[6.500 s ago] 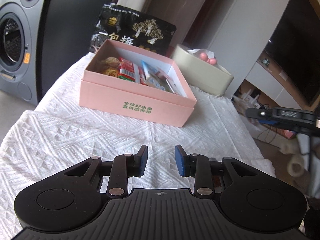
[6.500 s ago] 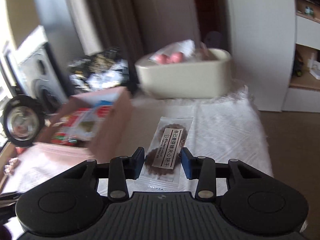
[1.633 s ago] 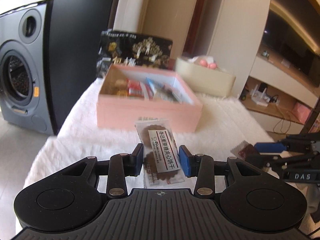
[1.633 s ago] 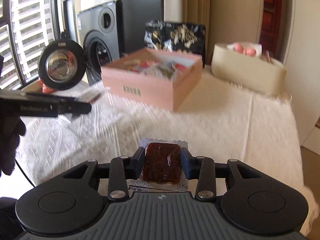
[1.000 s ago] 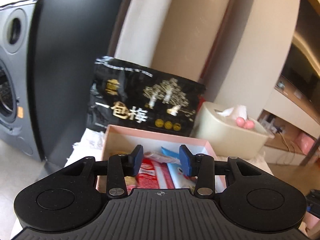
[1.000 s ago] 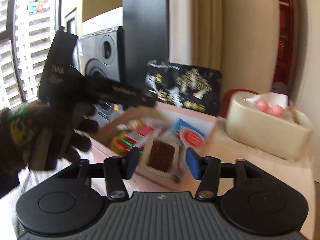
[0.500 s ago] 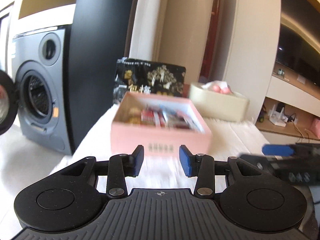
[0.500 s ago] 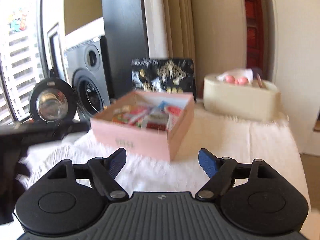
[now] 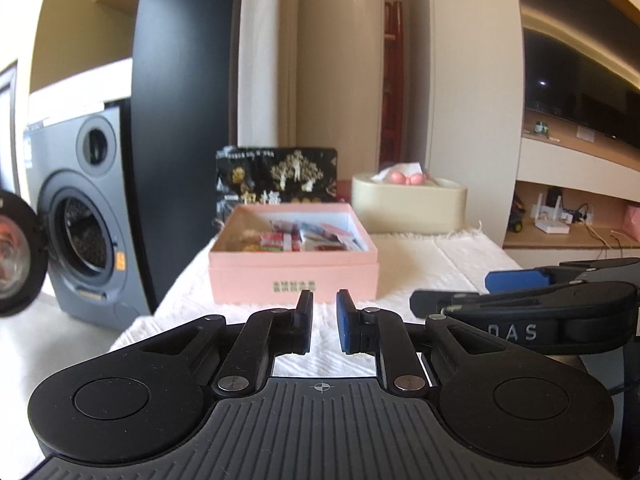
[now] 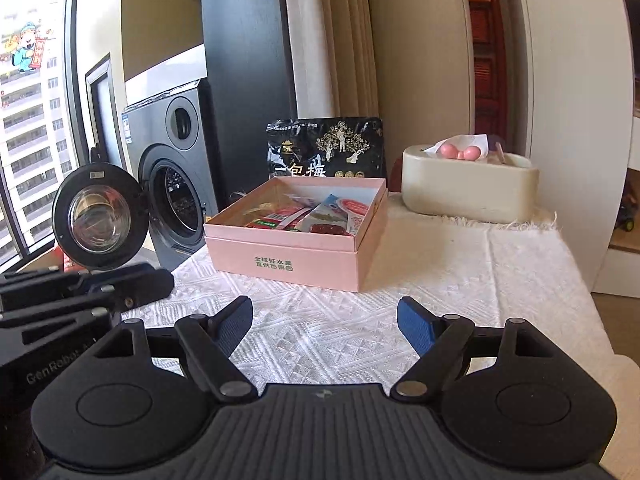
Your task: Organize snacks
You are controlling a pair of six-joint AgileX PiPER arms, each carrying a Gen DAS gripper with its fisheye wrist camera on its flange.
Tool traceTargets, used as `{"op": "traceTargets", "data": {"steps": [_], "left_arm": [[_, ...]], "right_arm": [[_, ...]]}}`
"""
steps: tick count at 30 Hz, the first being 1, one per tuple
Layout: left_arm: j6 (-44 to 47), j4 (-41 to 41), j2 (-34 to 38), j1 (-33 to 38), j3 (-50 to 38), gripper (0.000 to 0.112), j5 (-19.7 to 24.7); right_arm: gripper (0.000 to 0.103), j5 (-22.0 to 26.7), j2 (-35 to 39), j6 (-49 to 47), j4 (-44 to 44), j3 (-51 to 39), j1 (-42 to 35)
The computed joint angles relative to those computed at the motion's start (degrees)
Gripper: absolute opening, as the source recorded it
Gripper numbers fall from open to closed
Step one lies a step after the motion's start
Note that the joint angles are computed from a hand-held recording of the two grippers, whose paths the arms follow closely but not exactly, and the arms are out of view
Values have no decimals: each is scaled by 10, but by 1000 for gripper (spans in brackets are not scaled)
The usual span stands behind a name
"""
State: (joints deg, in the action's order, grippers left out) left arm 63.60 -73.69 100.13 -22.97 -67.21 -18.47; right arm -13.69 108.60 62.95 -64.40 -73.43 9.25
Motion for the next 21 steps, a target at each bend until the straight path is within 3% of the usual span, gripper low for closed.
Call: {"op": "traceTargets", "data": {"steps": [21], "left_arm": [[62, -72, -2, 2, -4, 17, 18]], "right_arm": [[80, -4, -6, 45, -42, 5, -5]]}}
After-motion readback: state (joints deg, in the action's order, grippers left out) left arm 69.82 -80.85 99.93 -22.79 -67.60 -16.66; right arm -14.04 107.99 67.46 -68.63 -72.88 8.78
